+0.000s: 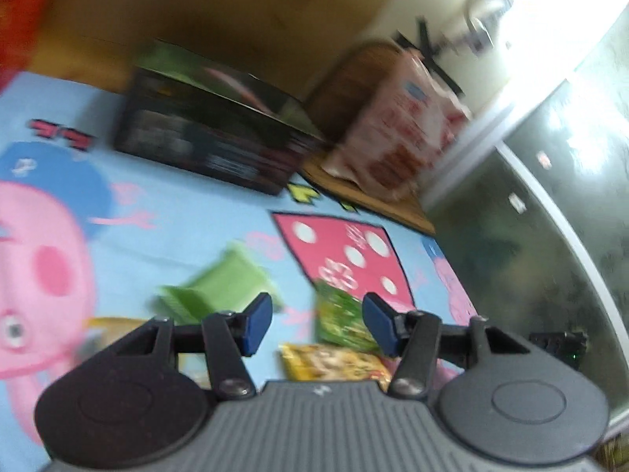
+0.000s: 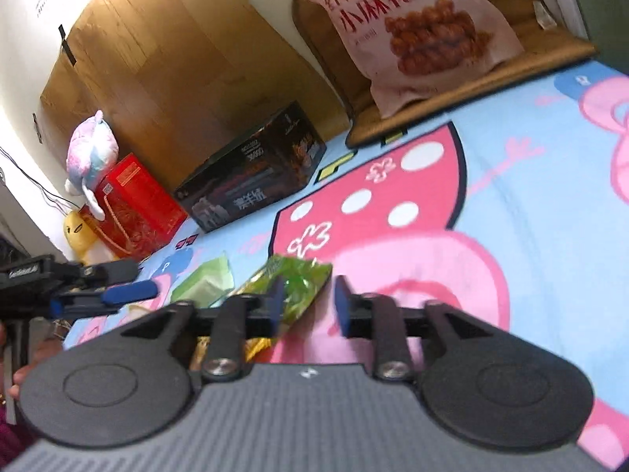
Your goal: Organize snacks
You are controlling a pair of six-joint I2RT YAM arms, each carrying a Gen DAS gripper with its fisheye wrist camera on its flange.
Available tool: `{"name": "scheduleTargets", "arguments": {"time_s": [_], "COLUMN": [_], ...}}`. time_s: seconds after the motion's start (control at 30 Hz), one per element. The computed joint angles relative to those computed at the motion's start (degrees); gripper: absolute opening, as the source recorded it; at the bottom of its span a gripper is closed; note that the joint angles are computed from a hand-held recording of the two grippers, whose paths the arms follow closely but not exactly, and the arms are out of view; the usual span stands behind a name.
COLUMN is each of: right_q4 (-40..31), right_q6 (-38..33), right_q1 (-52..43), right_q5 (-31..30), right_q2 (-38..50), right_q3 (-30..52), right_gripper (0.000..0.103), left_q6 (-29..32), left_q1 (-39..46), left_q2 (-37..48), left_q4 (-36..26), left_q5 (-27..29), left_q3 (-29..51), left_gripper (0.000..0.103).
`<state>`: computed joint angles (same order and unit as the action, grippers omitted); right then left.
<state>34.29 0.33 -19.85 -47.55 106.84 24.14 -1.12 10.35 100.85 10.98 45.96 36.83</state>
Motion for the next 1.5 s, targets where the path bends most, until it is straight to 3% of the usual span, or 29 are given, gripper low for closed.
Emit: {"name": "scheduleTargets", "arguments": {"time_s": [0.2, 0.3, 0.4, 0.43, 0.47, 0.5, 0.87, 1.1, 1.4, 1.5], "right_q4": [-7.9, -9.6, -7.7, -6.9, -5.2, -4.1, 4.1, 2.7, -3.6, -2.7], "right_q6": [0.6, 0.2, 0.7, 0.7, 1.2, 1.0, 3.2, 5.2, 3.8, 1.7], "right_q1": [-2.8, -3.7, -1.9, -1.1, -0.3, 0.1, 6.1, 15.7, 23.8, 26.2], "right_q5": [-7.5, -9.7, -8.6, -7.5, -6.4, -6.0, -3.4, 3.4, 10.9, 16.0], "right_q2": [3.5, 4.1, 4.7, 5.0, 5.2, 4.8, 2.0, 3.5, 13.4, 15.8], "right_q3": [4.2, 4.7, 4.7, 4.7, 4.2, 3.7, 3.7, 14.8, 34.2, 37.2], "right_gripper": [0.036, 0.034, 0.025, 0.017, 0.017, 0.016, 0.016, 0.016, 0.016, 0.023], "left_q6": [-1.6, -2.7, -5.9, -6.8, -7.7, -8.2, -4.8, -6.1, -9.0, -9.7], "left_q1": [-9.2, -10.2, -9.8, -9.9, -10.0, -10.1, -8.3, -4.9, -2.9, -3.8], "left_q2": [7.3, 13.2, 16.8, 17.4, 17.6, 17.5, 9.6, 9.7, 16.9, 20.0], "left_q4": [-5.3, -9.0, -6.0, -6.2, -5.2, -4.5, -5.4, -7.6, -8.2, -7.9], "left_q5": [-4.5, -2.7, 1.9, 2.1, 1.4, 0.5, -2.8, -4.9, -11.1, -14.7], "left_q3": [8.3, 13.4, 14.1, 14.6, 14.3, 14.0, 12.8, 20.9, 34.9, 38.8], "left_gripper": [0.052, 0.051, 0.040, 0.029, 0.020, 0.018, 0.019, 0.019, 0.020, 0.020]}}
